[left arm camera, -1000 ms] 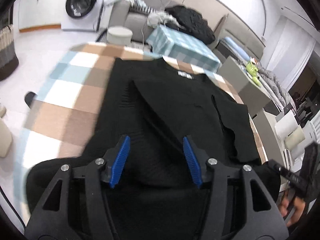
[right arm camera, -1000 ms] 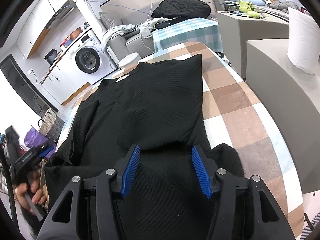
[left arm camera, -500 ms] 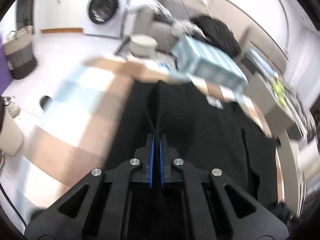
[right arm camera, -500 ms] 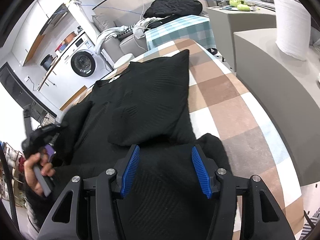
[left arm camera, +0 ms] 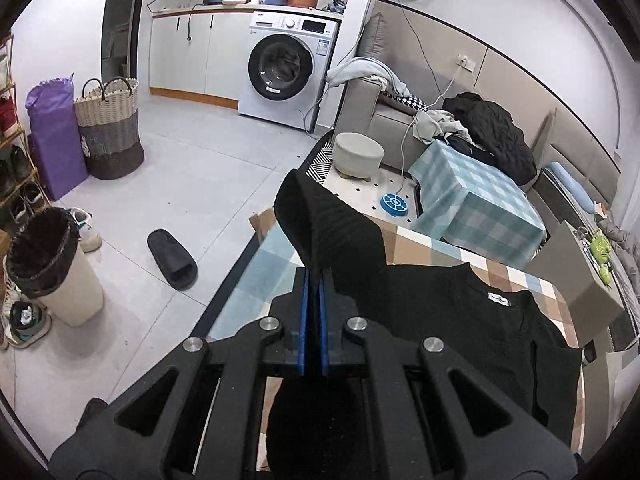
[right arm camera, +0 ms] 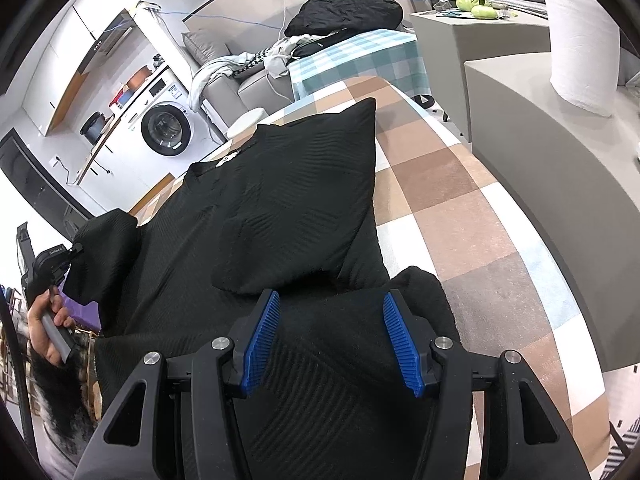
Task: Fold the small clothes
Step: 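Lift and fold the sleeve side over the shirt's center, open the left tool, then move both tools to the shirt hem and close them on it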
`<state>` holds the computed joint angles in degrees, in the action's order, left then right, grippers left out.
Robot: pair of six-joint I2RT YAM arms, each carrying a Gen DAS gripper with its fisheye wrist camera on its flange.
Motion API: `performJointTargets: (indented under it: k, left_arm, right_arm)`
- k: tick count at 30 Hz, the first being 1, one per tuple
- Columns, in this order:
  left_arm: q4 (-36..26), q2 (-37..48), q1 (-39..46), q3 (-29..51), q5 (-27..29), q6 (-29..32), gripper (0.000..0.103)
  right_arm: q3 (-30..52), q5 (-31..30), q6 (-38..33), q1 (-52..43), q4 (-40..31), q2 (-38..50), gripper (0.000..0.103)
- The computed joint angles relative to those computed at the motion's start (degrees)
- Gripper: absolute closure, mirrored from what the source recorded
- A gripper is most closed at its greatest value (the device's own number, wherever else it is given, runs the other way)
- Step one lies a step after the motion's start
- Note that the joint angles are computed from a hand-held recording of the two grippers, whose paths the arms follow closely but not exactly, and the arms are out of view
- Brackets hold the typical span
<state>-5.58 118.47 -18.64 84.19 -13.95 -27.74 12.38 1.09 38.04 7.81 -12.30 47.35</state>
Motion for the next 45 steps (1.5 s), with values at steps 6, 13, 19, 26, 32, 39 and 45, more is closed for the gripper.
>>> performJointTargets:
  k: [6,13,19,26,32,39,45]
  left_arm:
    - [0.3,-6.1,1.5,-6.0,-0.3,2.4,0.101]
    - [-0.2,-11.5,4.4,-11.2,-0.5,4.4,0.101]
    - [-2.1,-11.5,4.4,-9.4,-0.6,6.7,0.101]
    - [-6.1,-5.2,-4.6,1.3,-1.0,8.2,0.101]
    - [-9.0,6.8,-14.5,14.5,7.2,6.8,0.092]
    - [-7.4,6.2,-19.5,9.1,7.0,6.9,0.061]
    - [1.8,-10.1,-17.5,-15.8,0.0,5.1,0.049]
  right_arm:
    - [0.4,1.5,0.7,0.8,-2.6,-2.3,0.047]
    - [0.6,1.6,1.0,1.6,-1.5,-1.1,0.047]
    - [0.9,1.8,1.5,3.2,0.3,0.9,0.047]
    - [1.1,2.8,2.0,3.8,-2.0,-1.2,0.047]
    - [2.2,3.2,1.9,4.5,-1.8,0.4,0.047]
    - [2.9,4.8,1.0,5.7,-5.5,-3.5,0.040]
    - [2.6,3.3,-1.1,3.7,-5.0,-2.8,0.040]
